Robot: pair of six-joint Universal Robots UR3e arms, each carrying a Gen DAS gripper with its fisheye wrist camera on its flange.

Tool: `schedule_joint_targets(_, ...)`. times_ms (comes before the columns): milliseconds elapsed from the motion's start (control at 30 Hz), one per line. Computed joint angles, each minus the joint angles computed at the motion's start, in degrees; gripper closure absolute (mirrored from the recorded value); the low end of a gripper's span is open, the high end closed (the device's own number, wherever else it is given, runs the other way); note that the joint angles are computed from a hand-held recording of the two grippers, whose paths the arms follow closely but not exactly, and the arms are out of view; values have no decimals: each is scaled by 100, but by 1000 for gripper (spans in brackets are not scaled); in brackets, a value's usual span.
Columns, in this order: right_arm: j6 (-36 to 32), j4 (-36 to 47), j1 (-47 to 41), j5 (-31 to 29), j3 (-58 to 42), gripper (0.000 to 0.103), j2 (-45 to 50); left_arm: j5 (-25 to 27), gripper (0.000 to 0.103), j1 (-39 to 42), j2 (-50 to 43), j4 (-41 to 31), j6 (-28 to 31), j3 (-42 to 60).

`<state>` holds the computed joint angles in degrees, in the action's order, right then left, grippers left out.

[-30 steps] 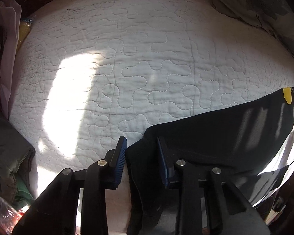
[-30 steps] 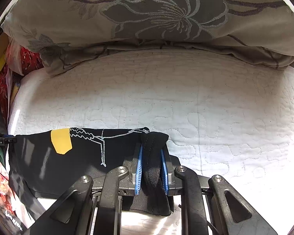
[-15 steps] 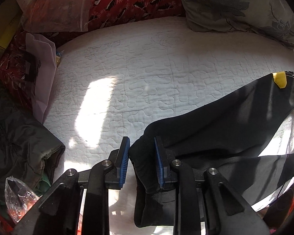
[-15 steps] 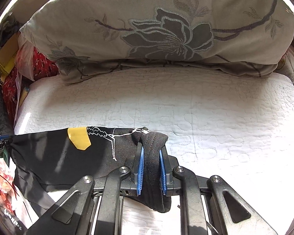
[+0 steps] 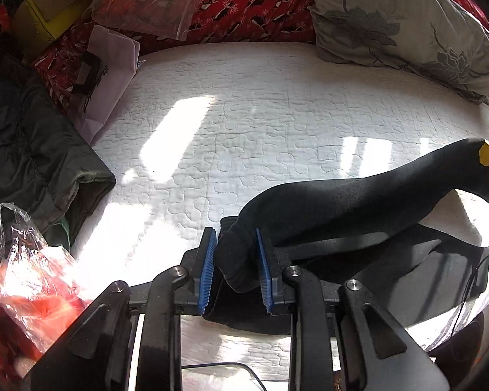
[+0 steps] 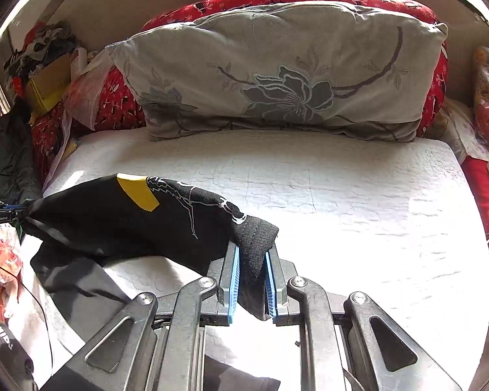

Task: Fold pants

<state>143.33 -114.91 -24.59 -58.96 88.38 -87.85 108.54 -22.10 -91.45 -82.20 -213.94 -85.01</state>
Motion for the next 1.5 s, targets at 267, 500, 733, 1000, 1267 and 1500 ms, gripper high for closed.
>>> schedule_joint_targets(267,-2066,1505,-1812,557,2507,91,-2752,-731,81,-292,1262,749,-904,-2234)
schedule_joint_targets(500,-3962,2972,-3407,-253,3647,88,-4361,-1084,74,-495,1760,964,-1623,-2991)
schedule_joint_targets(733,-5221,5337,-5195,162,2130,86,-4186,-1447,55,-418,3050,879,-2264,-3194)
schedule_joint_targets(1000,-4672,6845,-4744,420,687,42,-3150,-2089,42,-646,2469,2726,-3221,-3891)
schedule_joint_targets(1267,-1400,5484,-3051,1029,1861,42,-1919,-2342,42,-266,2523,3797,-3965,-4580)
schedule_joint_targets(1500,153,4711,-2441,1656,2024,37,-1194,-2759,42,300,2602,3982,-4004,-4909)
